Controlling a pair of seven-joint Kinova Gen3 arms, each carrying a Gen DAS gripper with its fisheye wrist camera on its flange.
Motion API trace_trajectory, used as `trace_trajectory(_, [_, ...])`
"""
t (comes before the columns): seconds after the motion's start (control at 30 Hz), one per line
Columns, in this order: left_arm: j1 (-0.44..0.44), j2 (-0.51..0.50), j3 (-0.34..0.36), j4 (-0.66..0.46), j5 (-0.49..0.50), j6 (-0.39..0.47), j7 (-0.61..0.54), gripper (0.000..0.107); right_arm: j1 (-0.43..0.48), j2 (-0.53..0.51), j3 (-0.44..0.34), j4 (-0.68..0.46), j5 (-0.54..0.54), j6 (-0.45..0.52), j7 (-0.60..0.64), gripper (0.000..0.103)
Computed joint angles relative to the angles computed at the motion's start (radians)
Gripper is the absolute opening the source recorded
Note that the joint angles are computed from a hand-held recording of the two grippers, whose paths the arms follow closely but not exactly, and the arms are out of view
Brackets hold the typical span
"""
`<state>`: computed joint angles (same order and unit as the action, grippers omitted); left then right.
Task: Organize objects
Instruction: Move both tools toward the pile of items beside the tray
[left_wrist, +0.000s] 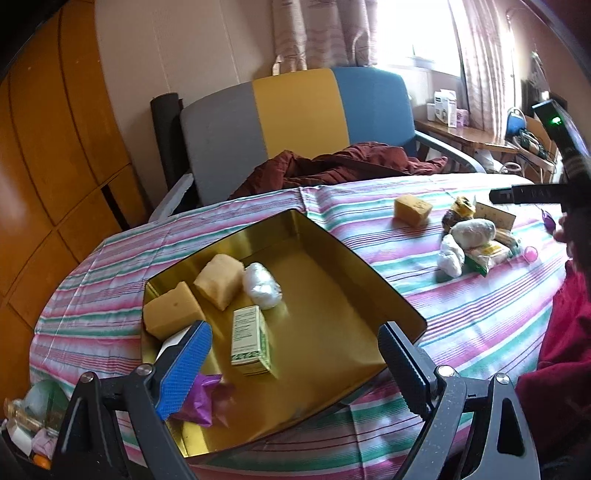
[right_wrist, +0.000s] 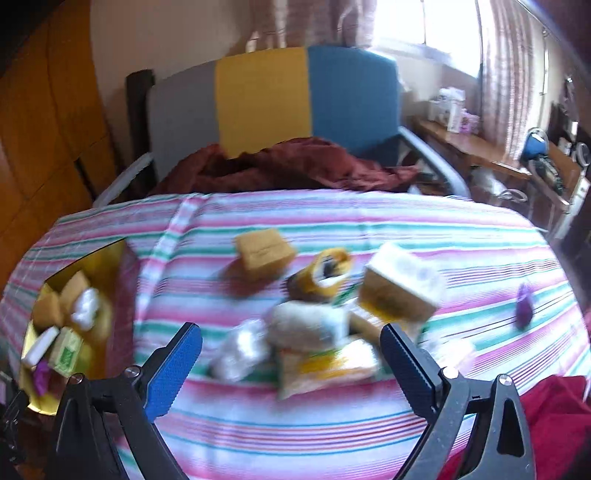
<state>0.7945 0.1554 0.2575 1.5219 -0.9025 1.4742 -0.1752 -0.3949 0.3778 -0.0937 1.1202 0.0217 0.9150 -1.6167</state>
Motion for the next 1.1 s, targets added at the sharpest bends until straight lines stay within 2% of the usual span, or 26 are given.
trace_trajectory(0.23, [-0.01,0.029,-0.012,-0.039,0.019,-0.051,-0.068,0.092,0.042,0.049,0.047,-0.045,0.036,-0.008,-0.033,0.099])
trace_trajectory(0.57, [-0.049,0.096,-0.059,-0.139,0.118,-0.233,-0.234,0.092,0.171,0.092,0.082,-0.072,-0.057,0.02,-0.28,0.099])
trace_trajectory(0.77, [-0.074,0.165,-0.103,-0.237,0.228,-0.324,-0.362,0.092,0.209,0.107,0.065,-0.097,-0.081,0.059,-0.311,0.099])
trace_trajectory(0.97, [-0.147,0.245,-0.131,-0.351,0.427,-0.392,-0.496,0.092,0.222,0.114,0.044,-0.112,-0.104,0.082,-0.278,0.099])
trace_trajectory(1.1, [-0.154,0.318,-0.172,-0.441,0.485,-0.362,-0.543,0.091,0.229,0.12,0.037,-0.117,-0.123,0.087,-0.257,0.099])
